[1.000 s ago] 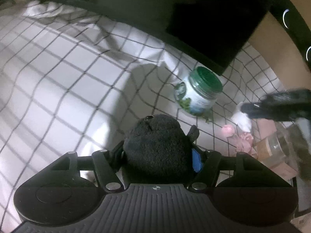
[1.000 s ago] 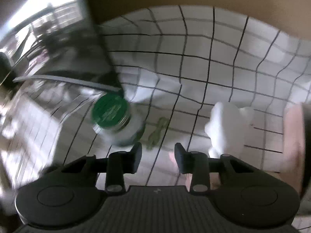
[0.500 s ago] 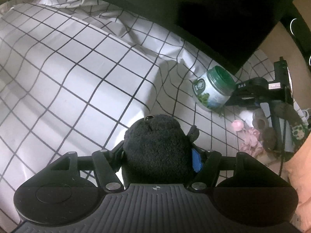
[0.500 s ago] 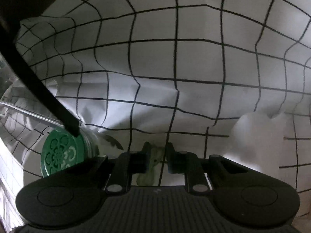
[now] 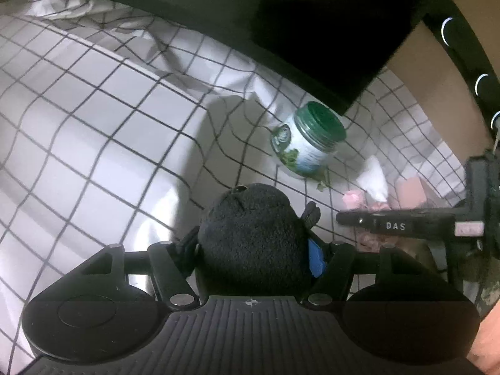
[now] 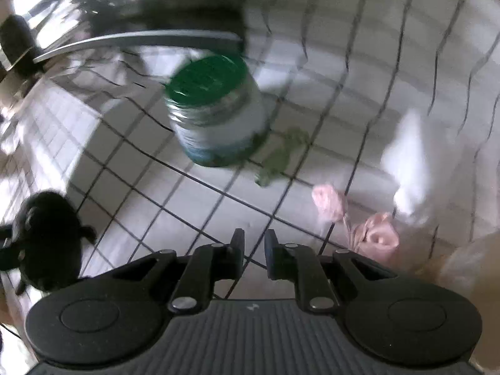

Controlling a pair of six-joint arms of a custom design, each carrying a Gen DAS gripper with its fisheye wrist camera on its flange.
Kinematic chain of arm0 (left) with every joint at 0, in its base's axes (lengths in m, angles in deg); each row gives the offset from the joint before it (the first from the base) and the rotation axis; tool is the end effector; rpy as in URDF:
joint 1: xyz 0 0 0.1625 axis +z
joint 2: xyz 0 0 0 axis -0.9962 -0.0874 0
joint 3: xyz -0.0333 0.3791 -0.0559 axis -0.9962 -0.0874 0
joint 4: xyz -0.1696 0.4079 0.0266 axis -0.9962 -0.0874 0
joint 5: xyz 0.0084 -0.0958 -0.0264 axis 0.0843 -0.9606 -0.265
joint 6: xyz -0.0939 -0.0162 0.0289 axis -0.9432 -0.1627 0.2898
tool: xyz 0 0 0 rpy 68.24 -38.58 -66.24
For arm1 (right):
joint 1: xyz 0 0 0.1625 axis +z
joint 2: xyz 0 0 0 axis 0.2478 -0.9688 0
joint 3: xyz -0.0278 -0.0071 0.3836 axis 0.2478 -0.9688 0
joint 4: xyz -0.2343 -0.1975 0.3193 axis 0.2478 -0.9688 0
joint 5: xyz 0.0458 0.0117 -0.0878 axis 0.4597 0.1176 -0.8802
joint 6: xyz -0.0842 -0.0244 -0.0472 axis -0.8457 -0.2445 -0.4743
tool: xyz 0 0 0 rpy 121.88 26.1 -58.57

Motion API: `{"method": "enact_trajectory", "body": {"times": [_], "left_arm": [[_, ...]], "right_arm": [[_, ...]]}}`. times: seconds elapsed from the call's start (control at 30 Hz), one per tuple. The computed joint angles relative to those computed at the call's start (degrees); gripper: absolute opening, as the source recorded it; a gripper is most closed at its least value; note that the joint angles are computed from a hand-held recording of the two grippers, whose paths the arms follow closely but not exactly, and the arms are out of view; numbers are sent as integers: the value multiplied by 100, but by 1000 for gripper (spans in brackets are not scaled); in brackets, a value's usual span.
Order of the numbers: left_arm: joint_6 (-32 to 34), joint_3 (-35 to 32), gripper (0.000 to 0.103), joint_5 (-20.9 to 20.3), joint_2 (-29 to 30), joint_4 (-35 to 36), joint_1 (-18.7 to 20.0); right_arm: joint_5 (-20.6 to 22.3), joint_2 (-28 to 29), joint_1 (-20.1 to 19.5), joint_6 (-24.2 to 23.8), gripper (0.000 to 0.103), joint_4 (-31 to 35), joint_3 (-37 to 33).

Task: Organize soft objects
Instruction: 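Lift the plush with the left gripper while the right moves toward the green figure, then grasp the small green figure with the right gripper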

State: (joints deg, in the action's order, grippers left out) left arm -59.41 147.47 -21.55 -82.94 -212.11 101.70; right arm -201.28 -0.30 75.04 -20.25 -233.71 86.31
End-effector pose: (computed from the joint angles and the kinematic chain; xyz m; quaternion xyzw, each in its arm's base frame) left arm -0.3075 -0.3123 0.0753 -0.0875 0.8908 -0.4059 0.1849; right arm 0.0893 -0.4972 0.2622 0.3587 -0.8791 0.1401 0.2807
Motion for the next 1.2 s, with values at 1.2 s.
{"method": "enact_trajectory", "body": {"times": [1.2], "left_arm": [[-144, -214, 71, -283, -94, 704, -118]], "right_arm": [[641, 780, -286, -1427, 42, -3336, 604]]}}
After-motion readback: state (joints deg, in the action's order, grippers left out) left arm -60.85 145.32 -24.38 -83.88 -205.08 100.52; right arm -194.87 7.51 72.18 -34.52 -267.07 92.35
